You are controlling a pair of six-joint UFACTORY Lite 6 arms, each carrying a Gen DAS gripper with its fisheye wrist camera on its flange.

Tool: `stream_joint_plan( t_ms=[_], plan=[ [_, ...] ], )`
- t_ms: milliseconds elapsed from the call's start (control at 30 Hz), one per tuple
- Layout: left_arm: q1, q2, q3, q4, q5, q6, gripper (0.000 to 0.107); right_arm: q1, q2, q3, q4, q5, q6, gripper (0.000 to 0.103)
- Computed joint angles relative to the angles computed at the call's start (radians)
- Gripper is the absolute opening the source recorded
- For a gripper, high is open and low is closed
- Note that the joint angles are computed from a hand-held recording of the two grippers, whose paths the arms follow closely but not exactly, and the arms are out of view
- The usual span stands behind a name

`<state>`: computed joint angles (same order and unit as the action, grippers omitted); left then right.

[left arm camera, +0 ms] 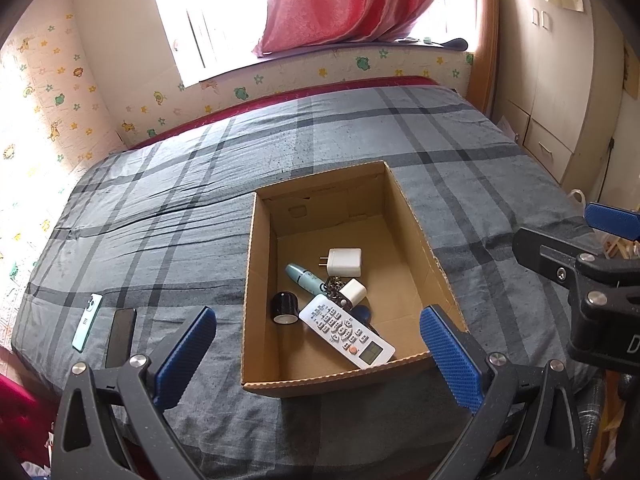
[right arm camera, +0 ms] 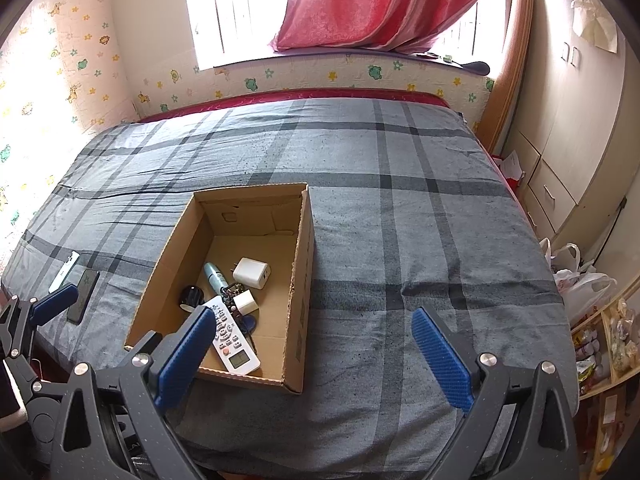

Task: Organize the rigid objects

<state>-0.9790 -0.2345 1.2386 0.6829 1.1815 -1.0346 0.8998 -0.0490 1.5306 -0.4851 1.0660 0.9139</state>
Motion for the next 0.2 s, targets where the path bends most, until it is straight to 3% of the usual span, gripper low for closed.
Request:
stream_joint_plan(
  t_ms=[200],
  plan=[
    [0.033,0.022,-0.002,-0.014,-0.033,0.031,0.103,-0.057,-0.002,-0.024,0.028,-0.048,-0.038,0.1]
  ],
)
